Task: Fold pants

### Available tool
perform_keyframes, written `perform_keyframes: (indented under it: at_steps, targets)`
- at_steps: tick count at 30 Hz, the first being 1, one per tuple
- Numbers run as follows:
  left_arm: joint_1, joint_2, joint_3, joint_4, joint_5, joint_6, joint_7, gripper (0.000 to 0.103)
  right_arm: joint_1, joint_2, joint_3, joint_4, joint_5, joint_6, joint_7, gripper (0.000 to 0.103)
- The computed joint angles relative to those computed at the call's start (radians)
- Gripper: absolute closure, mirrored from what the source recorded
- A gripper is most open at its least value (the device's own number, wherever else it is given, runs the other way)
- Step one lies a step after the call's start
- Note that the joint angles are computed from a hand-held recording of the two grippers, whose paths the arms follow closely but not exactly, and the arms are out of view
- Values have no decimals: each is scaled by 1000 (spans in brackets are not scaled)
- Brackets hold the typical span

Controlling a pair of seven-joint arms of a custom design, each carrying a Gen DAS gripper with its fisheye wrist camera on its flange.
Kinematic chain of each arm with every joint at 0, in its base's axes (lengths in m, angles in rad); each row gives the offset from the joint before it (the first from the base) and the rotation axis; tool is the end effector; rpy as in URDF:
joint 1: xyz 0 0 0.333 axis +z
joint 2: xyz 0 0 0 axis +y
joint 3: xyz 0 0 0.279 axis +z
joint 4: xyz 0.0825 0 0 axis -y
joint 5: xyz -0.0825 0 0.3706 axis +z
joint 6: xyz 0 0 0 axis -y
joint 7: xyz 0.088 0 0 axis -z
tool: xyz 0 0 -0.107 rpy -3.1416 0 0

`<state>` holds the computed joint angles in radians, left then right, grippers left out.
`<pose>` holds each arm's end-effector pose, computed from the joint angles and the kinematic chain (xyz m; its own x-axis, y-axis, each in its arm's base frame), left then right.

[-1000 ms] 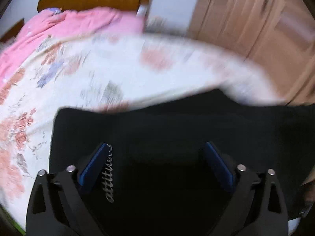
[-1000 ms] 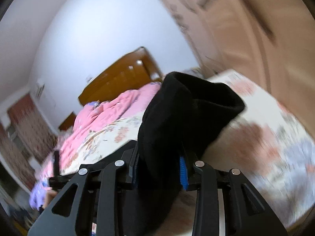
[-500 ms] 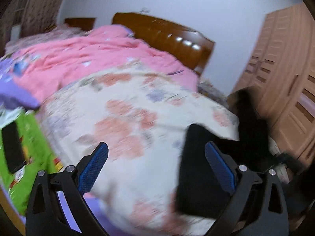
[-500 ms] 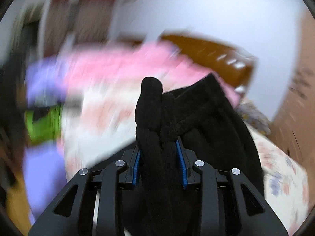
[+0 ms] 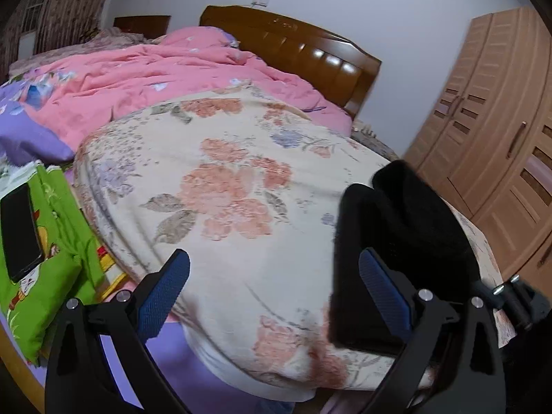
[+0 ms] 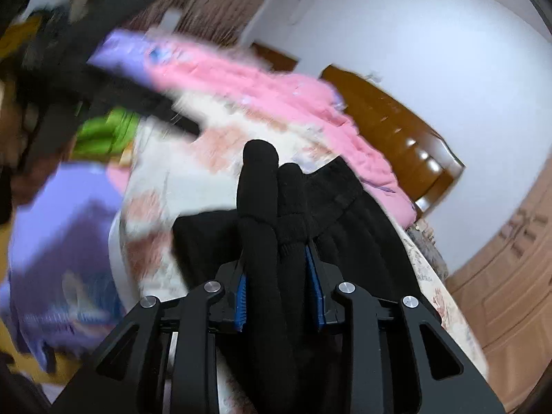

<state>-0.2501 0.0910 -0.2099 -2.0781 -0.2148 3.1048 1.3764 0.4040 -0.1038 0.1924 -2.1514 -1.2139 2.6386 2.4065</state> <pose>0.5444 -0.2463 0.4694 -0.1983 -0.9184 0.3424 -0.6708 -0.1276 -0.7306 0.4368 0.3280 0.4662 0.3573 -0.7638 0.5375 -0.4103 -0.6454 -0.6443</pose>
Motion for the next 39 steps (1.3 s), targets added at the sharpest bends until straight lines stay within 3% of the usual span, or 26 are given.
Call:
perform_keyframes:
  at_steps: [1, 2, 4, 7, 9, 13, 15, 17, 20, 23, 26, 29, 30, 33, 35, 36, 39]
  targets:
    - [-9, 7, 8, 9, 23, -8, -17, 4, 10, 38, 5, 25, 50, -39, -74, 66]
    - [-26, 13, 25, 21, 71, -24, -56, 4, 18, 66, 8, 36, 38, -49, -85, 48]
    - [-28, 12, 18, 31, 85, -36, -55, 4, 31, 61, 1, 14, 5, -1, -76, 31]
    - [-34, 5, 7, 51, 110, -42, -39, 4, 26, 6, -16, -39, 32, 108, -79, 32]
    - [-9, 21, -48, 104, 5, -76, 89, 4, 8, -55, -33, -94, 99, 192, -86, 34]
    - [24, 107, -157, 271, -239, -220, 424, 2, -116, -251, -15, -257, 34, 349, 150, 31]
    - [-38, 186, -113, 382, -157, -314, 398, 2, -181, -319, 4, -308, 10, 367, 232, 29]
    - [-88, 280, -70, 515, -59, -442, 333, 4, -217, -386, -12, -371, 53, 379, 251, 28]
    - [-83, 386, -75, 649, -81, -584, 312, 14, -280, -452, -33, -445, 118, 416, 287, 26]
    - [-96, 394, -60, 641, -53, -570, 300, 22, -362, -479, -29, -497, 155, 484, 335, 26]
    - [-97, 374, -57, 612, -47, -543, 293, 47, -403, -485, -27, -533, 201, 540, 345, 26]
    - [-99, 351, -56, 578, -33, -487, 288, 58, -461, -470, 14, -545, 236, 596, 350, 26]
    - [-102, 338, -55, 561, -28, -462, 287, 59, -478, -471, 31, -548, 246, 604, 346, 26]
    - [-138, 232, -28, 434, 52, -332, 253, 80, -522, -505, 66, -579, 275, 621, 333, 26]
    - [-135, 170, -34, 367, -8, -261, 299, 81, -552, -525, 83, -602, 300, 637, 325, 26]
    - [-111, 172, -51, 367, 13, -266, 276, 81, -562, -528, 90, -608, 314, 637, 320, 26]
    - [-112, 250, -25, 455, 34, -398, 203, 81, -519, -516, 51, -621, 362, 620, 290, 25]
